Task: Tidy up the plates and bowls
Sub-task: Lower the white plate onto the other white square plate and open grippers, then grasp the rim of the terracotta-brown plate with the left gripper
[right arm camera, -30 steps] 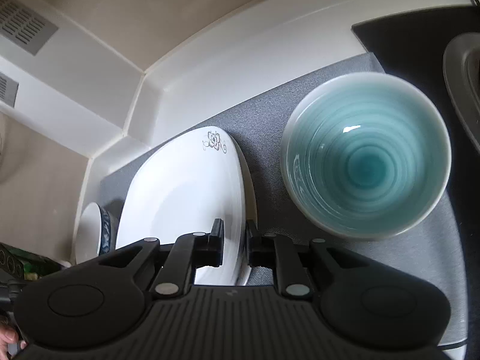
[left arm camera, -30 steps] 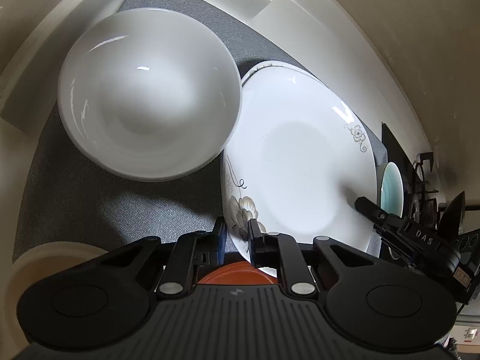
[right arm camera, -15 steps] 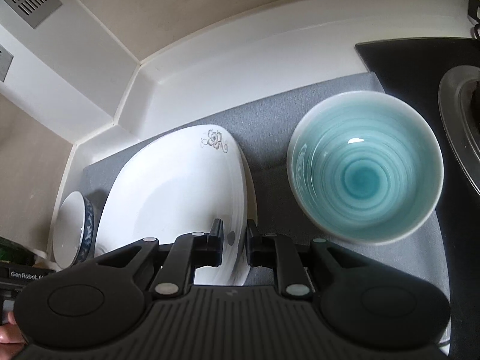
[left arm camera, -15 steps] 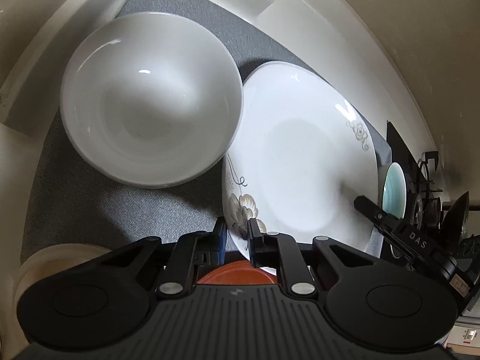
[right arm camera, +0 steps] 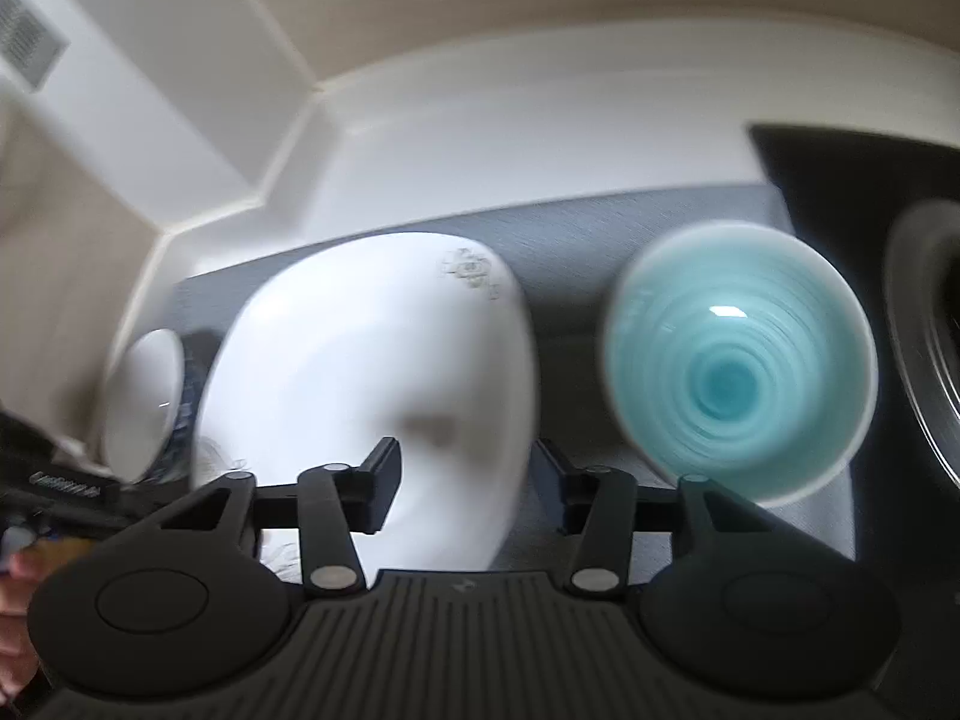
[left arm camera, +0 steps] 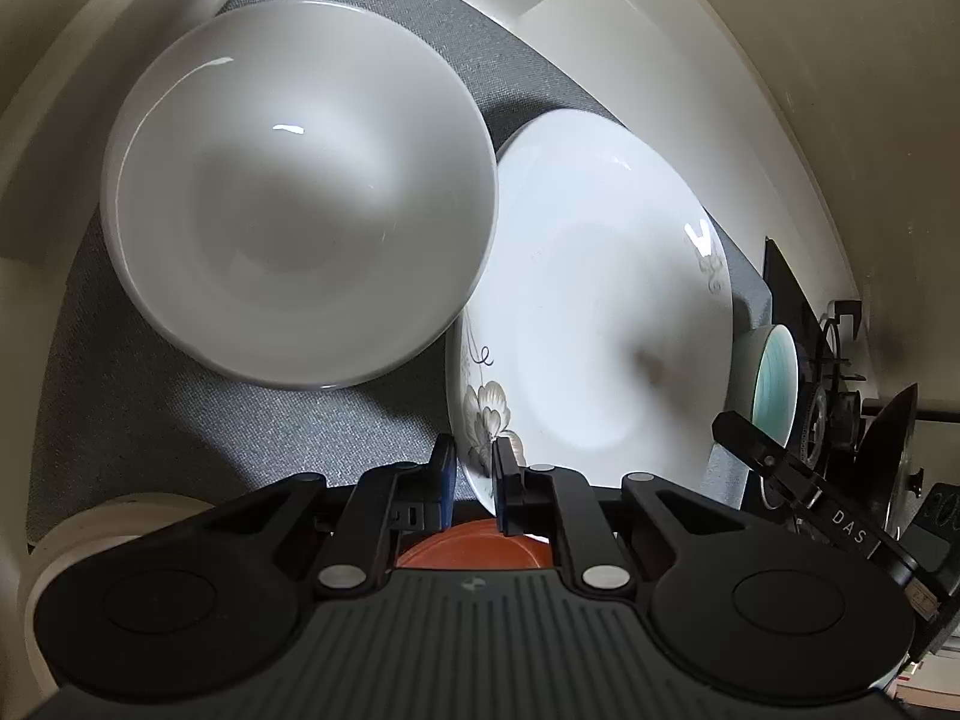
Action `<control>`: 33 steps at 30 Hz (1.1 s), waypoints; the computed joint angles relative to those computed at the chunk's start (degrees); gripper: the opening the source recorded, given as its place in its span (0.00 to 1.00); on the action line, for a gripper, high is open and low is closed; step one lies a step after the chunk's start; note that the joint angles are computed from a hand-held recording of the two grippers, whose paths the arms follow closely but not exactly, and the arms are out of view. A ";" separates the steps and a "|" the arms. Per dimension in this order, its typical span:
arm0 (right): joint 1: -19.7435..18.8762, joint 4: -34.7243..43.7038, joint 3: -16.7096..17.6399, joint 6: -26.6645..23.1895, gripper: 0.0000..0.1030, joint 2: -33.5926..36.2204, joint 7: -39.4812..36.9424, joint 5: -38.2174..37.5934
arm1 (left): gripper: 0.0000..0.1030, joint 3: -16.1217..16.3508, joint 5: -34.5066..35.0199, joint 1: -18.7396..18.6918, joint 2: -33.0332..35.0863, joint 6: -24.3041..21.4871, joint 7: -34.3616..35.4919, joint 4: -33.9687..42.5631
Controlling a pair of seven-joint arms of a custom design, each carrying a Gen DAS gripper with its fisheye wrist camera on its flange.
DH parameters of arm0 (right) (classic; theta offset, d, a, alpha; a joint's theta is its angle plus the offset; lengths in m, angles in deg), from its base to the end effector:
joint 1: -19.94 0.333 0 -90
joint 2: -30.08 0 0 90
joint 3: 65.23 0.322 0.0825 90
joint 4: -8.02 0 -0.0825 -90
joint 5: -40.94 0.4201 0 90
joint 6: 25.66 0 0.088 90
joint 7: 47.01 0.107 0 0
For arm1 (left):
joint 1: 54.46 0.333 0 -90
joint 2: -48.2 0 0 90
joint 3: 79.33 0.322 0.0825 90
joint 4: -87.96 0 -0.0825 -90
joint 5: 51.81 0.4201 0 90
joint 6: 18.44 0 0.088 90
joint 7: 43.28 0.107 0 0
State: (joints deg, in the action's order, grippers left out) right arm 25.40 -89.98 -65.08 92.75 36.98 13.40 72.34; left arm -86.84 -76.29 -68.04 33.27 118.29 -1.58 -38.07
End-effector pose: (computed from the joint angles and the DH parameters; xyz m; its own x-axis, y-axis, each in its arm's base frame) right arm 0.6545 0.0916 0.5384 0.4376 -0.8257 -0.3560 -0.8717 -0.2924 -0.3933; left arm 0.5054 -0.2036 0.5321 0.5650 -0.6408 0.5198 -0.7552 -0.6554 0.0129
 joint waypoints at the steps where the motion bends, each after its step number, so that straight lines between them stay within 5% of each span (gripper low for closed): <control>1: 0.07 0.31 0.04 -0.44 0.43 0.25 0.02 -0.29 | 0.13 -0.04 0.18 0.00 0.12 -0.01 0.09 0.10; 6: 0.02 -1.24 -0.04 1.77 0.32 -0.27 1.86 0.76 | 0.13 -0.20 0.80 -0.02 0.27 -0.25 0.31 0.40; 11: 1.11 -8.77 -0.15 11.75 0.32 -5.88 1.40 -4.48 | 0.11 -2.65 10.43 0.87 1.20 -1.97 -1.94 3.02; 14: 0.80 -9.31 -0.76 9.14 0.28 -5.97 1.51 -3.45 | 0.11 -3.53 15.78 0.87 2.11 -3.09 -2.92 4.60; 19: 0.86 -12.70 -0.87 9.67 0.24 -7.78 0.95 -1.22 | 0.10 -2.78 15.35 0.44 1.97 -3.03 -3.04 4.36; 24: 1.08 -16.95 -1.25 8.33 0.39 -12.39 0.77 -1.09 | 0.11 -2.89 15.40 -0.59 -0.67 -2.59 -1.53 3.23; 33: 1.74 -27.27 -1.98 3.53 0.40 -20.64 -4.74 -3.50 | 0.43 -4.13 16.05 -3.76 -3.13 -3.10 -0.48 1.36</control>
